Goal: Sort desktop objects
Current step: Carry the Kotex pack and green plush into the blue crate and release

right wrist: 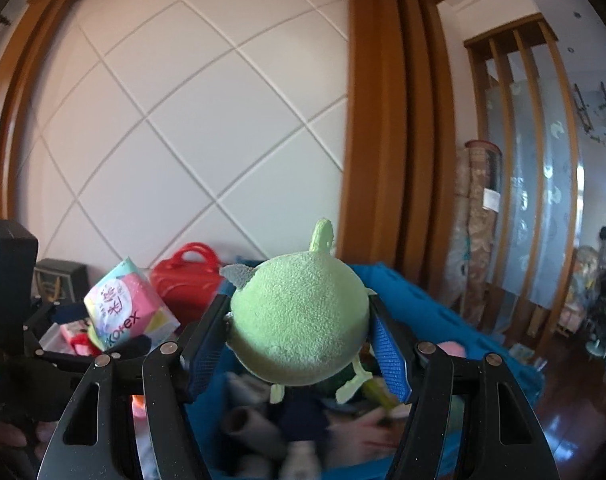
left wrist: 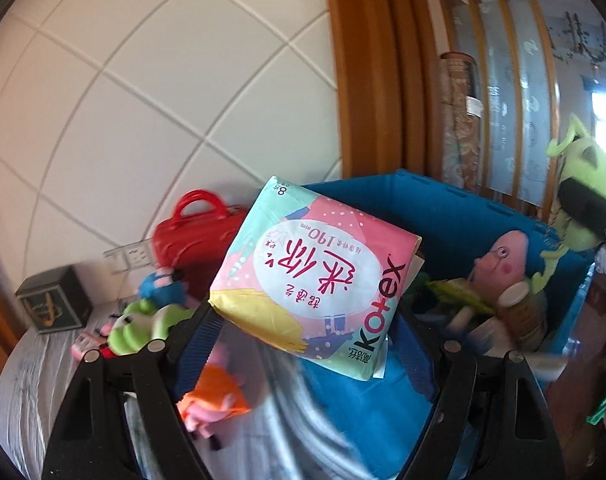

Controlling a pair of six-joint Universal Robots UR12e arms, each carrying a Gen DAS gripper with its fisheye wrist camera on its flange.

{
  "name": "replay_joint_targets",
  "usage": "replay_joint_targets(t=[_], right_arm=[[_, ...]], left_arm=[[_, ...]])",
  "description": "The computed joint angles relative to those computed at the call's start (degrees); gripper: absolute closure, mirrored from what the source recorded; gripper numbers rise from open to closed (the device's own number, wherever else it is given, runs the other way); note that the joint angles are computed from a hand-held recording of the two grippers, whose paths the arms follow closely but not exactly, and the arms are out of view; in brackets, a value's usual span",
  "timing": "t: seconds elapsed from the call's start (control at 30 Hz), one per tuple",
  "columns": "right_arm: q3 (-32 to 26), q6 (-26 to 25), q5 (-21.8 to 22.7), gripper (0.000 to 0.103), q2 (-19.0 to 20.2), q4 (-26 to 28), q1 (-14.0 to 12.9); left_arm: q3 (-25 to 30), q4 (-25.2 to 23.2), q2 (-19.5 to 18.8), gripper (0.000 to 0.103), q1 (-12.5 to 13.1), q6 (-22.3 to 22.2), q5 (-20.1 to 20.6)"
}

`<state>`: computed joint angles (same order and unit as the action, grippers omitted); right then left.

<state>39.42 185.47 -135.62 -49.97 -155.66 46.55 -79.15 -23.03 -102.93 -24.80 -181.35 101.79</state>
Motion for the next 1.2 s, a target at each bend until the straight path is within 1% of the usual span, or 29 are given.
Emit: replay_joint_targets(t=[0.1,0.13,0.23,0.33,0.43,0.63,0.8,0.83,0.9,0.93,1.0,1.13,1.2], right_arm=[[4.2,1.0,-0.3,0.035,-2.4,-1.8,-1.3],[5.6,1.6,-0.3,0.035,-3.3,-1.8,-1.7],[8.5,3.4,-1.0,0.035,-5.2,-0.1,-2.9],[11.0,5.5,-0.3,0.035,-6.6,0.8,-3.8],[12.6,5.9,0.0,0.035,-7.5,0.6,-4.2],[12.5,5.0,-0.4,0.035,-7.3,0.7,-4.7],[11.9,5.8,-1.2,0.035,-7.0,3.1,-5.4],[11.8,6.6,-1.6,0.033,-7.0,3.8,-5.6],[11.9,8.2,-2.7,0.018,-7.1,4.7,-5.8],[11.7,8.9,-3.6,0.0,-6.9,5.1,-5.7],[12.3,9.3,-4.2,0.0,-7.2,4.1,-5.8],[12.9,9.6,-4.7,0.0,-7.7,3.9,-5.8],[13.2,9.9,-4.9,0.0,-7.9,3.5,-5.8]], left_arm=[[3.3,-1.7,-2.0,0.022,-1.7,1.1,0.4],[4.4,-3.2,-2.6,0.022,-2.3,1.4,0.5],[7.2,-8.1,-3.9,0.022,-3.5,1.9,0.2],[8.9,-11.2,-4.9,0.022,-4.2,1.9,-0.1],[9.6,-12.2,-5.5,0.022,-4.7,2.3,0.8],[10.8,-12.9,-6.3,0.022,-5.1,1.7,1.5],[11.1,-13.4,-6.6,0.021,-5.1,0.9,1.1],[11.1,-13.3,-6.6,0.021,-5.0,0.8,0.9],[11.1,-13.3,-6.5,0.017,-5.0,0.5,0.7],[11.2,-13.5,-6.6,0.013,-5.0,0.2,0.8],[11.2,-13.3,-6.7,0.008,-5.1,0.2,1.5],[11.1,-13.3,-6.6,0.003,-5.2,0.2,1.5],[11.1,-13.4,-6.6,0.003,-5.2,0.4,1.6]])
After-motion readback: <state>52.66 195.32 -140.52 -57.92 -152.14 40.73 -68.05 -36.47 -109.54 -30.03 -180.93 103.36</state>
